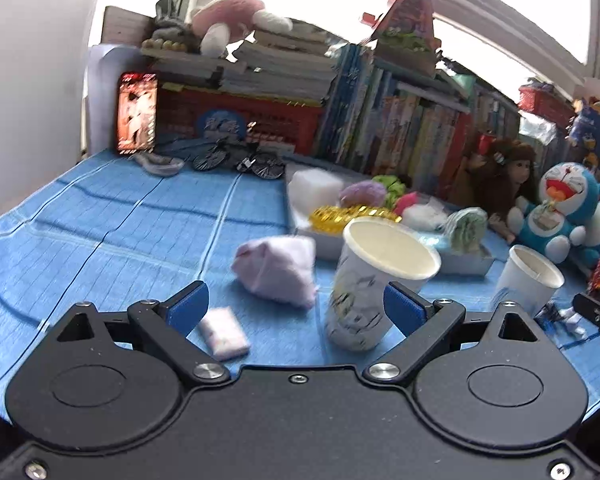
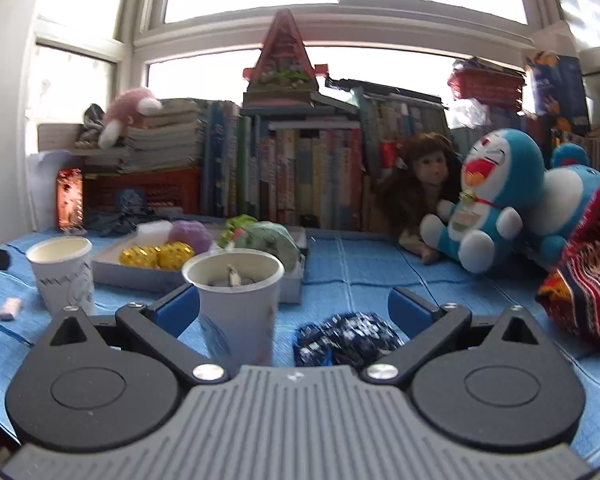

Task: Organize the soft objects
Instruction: 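Move both grippers back toward the pink tissue packet and blue floral pouch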

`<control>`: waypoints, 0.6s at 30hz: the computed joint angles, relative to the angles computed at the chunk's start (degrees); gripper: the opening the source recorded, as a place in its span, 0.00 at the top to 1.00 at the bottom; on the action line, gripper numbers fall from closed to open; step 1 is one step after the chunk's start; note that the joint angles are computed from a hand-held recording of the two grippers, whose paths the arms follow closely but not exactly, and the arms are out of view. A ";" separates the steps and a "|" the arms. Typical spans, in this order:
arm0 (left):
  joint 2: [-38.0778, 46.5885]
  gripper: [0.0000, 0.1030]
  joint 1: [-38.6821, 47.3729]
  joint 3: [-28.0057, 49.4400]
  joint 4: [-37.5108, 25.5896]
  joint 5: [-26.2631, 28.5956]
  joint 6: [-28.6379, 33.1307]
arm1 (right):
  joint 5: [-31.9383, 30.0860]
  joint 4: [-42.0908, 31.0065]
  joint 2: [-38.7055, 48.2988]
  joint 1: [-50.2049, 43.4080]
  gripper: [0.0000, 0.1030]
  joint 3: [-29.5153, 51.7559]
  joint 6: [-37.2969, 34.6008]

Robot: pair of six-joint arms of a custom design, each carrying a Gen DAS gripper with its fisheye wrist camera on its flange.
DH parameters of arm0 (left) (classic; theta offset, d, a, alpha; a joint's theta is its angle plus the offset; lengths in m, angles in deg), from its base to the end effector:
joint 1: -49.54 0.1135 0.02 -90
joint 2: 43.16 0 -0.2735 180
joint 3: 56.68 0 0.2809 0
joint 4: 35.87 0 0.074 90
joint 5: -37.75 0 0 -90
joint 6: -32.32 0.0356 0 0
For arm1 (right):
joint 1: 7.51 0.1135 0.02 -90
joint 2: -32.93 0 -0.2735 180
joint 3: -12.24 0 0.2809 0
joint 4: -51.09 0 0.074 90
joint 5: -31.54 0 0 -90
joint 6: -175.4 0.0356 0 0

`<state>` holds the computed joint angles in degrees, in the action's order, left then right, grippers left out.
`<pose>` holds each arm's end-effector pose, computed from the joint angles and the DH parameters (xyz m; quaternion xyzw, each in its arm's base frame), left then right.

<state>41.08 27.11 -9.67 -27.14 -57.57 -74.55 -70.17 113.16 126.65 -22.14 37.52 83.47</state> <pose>0.2900 -0.1161 0.1634 0.0179 0.8586 -0.1342 0.4944 0.2429 -0.0559 0.1131 0.0144 0.7444 -0.0203 0.6673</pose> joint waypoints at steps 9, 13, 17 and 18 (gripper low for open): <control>4.66 0.11 -0.10 -0.95 2.37 -4.92 -2.40 | 2.61 2.92 6.29 -0.38 0.00 0.47 1.72; 6.53 0.14 -0.11 -0.69 2.97 -5.97 -3.34 | 2.81 3.71 7.49 -0.27 0.00 0.75 1.11; 7.95 0.16 -0.03 -0.26 3.11 -5.63 -4.00 | 3.77 3.49 8.52 0.33 0.00 1.65 -1.25; 8.25 0.16 -0.13 -0.16 3.22 -5.71 -4.11 | 3.53 3.15 8.71 0.18 0.00 1.99 -1.80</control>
